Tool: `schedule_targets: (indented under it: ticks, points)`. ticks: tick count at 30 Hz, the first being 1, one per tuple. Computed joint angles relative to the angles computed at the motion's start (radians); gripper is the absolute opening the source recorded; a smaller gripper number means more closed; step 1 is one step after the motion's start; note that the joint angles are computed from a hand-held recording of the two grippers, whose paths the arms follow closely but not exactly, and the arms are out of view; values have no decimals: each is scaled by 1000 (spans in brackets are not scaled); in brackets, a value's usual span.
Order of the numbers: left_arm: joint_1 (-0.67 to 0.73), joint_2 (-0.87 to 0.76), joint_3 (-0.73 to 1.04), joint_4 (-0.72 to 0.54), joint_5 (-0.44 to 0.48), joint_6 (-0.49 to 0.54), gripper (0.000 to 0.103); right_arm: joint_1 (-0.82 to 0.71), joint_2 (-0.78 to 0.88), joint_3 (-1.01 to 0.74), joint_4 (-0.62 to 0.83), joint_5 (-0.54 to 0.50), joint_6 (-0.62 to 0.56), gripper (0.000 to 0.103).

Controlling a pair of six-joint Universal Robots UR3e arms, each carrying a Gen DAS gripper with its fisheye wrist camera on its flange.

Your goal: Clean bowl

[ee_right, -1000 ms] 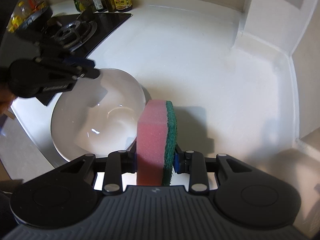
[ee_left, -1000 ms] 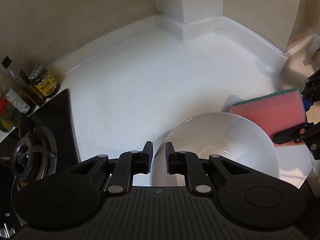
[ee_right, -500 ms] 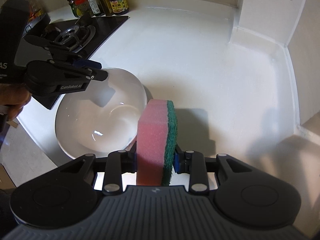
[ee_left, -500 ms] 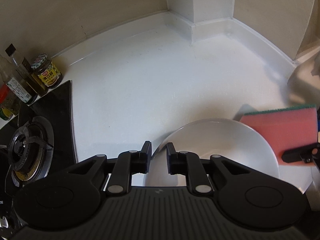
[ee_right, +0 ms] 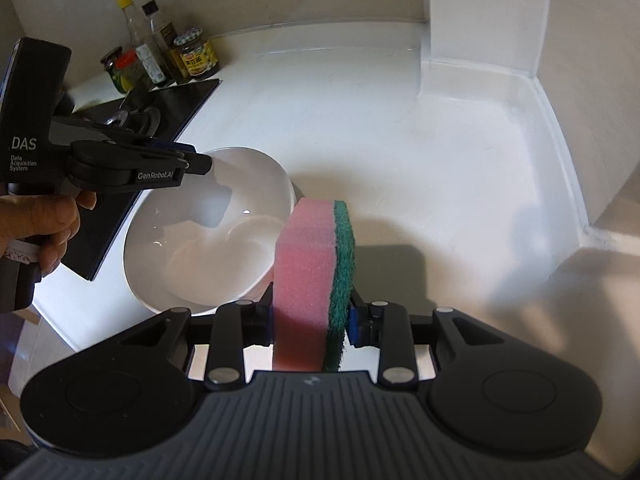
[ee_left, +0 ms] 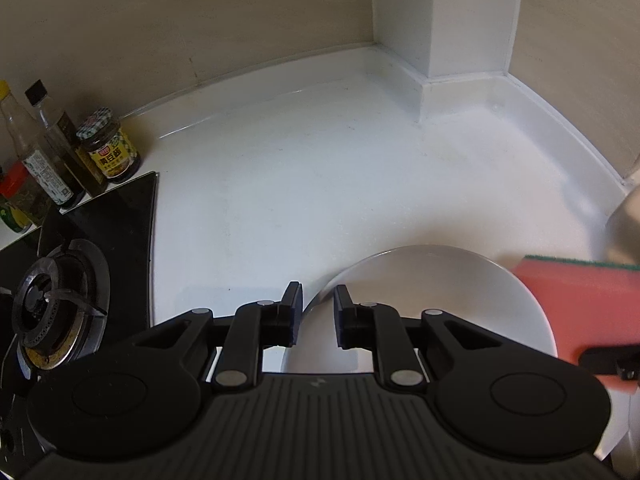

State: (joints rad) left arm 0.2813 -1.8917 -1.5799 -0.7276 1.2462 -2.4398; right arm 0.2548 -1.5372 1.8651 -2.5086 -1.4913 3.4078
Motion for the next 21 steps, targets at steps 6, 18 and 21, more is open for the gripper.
schedule_targets:
  ticks: [6, 18, 21]
  points:
    - [42, 47, -29, -55, -31, -24, 14, -3, -56, 154, -141, -109, 43, 28]
    - [129, 197, -102, -147, -136, -3, 15, 86, 94, 190, -339, -316, 81, 28]
    - [149, 239, -128, -170, -152, 18, 16, 91, 95, 198, -328, -315, 87, 28]
